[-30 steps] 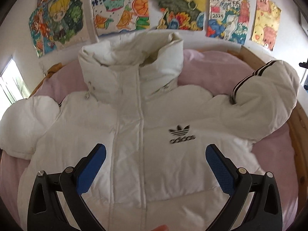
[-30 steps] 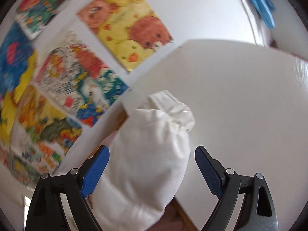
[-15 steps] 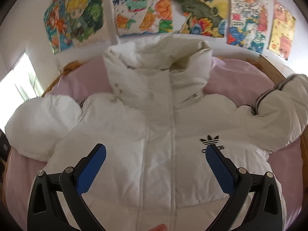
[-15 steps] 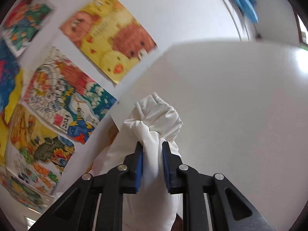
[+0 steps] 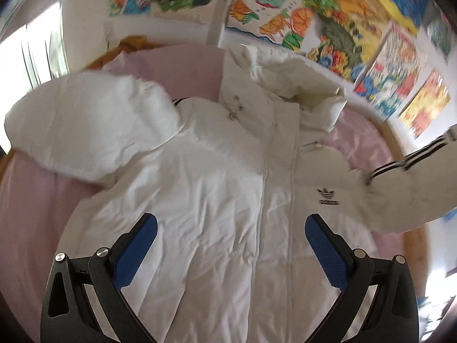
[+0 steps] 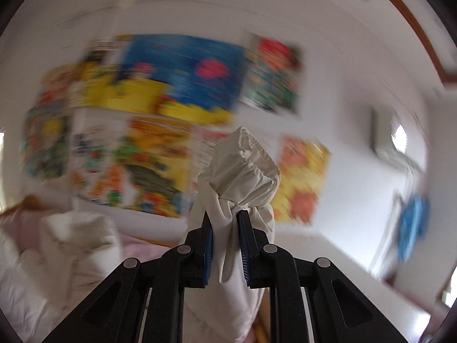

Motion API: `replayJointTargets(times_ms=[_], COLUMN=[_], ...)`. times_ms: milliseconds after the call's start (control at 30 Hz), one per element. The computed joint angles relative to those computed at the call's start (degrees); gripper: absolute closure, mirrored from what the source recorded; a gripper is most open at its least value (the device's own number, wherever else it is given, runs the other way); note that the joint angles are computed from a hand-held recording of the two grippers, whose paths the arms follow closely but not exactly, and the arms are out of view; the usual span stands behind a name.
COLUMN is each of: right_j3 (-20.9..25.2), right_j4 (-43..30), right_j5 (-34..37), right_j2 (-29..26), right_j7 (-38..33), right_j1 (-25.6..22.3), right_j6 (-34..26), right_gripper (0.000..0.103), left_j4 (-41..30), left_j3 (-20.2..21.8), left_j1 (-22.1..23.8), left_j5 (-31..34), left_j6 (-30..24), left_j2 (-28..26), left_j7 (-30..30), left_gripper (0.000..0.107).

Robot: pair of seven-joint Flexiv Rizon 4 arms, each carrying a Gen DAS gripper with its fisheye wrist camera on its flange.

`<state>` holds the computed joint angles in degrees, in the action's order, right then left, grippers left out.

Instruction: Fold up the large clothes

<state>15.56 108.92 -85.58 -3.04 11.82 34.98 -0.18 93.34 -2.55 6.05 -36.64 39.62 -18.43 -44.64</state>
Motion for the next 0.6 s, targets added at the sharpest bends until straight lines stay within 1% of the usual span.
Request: replayJointTargets(times_ms=[67, 133, 200, 267, 333, 433, 467, 500, 533, 600], right_j3=[-1.43, -3.67, -6.04, -8.31, -9.9, -12.1, -12.68, -13.62, -13.21, -12.89], right_j4=[-5.24, -9.95, -15.16, -20.86, -25.02, -30.47, -32.36, -34.34, -34.45, -35.83], right_j5=[-5.01, -7.84, -9.21, -9.71, -9.03, -7.15, -5.9, -3.74, -2.98, 0.88], right_j2=[-5.75, -10.77, -15.94, -21.55, -25.7, -31.43, -33.28, -35.32, -35.89, -37.83], right_j7=[-5.25, -9.45, -14.15, -18.46, -20.72, -24.54, -26.34, -29.1, -29.92, -34.45], right_j1=[1.26, 3.09, 5.04, 6.72, 7.8, 9.4, 10.05, 10.62, 10.28, 9.92], right_j6=[3.15, 6.92, 10.56, 15.09, 19.65, 24.78, 25.77, 28.0, 29.28, 33.41], right_gripper=[0.087, 0.087, 0.087, 0.087, 0.087, 0.087, 0.087, 0.086, 0.086, 0.078], left_j4=[-2.47, -5.01, -6.89, -8.43, -9.69, -11.32, -11.4, -11.04, -10.53, -9.72], left_j3=[-0.1, 0.05, 0.36, 0.93, 1.38, 1.65, 1.68, 1.71, 1.64, 1.43], left_j1=[3.29, 5.03, 6.96, 8.04, 8.88, 10.24, 10.42, 10.39, 10.39, 10.54], left_j5=[-3.94, -6.13, -8.95, -9.89, -9.8, -9.64, -9.48, -9.28, -9.39, -9.57], left_j6=[-7.59, -11.41, -13.73, -14.09, -14.08, -14.43, -14.16, -13.09, -11.9, -10.35], left_j2=[-0.03, -0.61, -0.79, -1.05, -1.56, -2.6, -2.74, -2.87, -2.93, -3.21], left_j7=[0.35, 0.24, 0.63, 0.09, -0.37, -1.38, -1.59, -1.38, -0.93, 0.27], left_gripper=[0.005, 0.005, 0.005, 0.005, 0.005, 0.005, 0.005, 0.005, 0.005, 0.005])
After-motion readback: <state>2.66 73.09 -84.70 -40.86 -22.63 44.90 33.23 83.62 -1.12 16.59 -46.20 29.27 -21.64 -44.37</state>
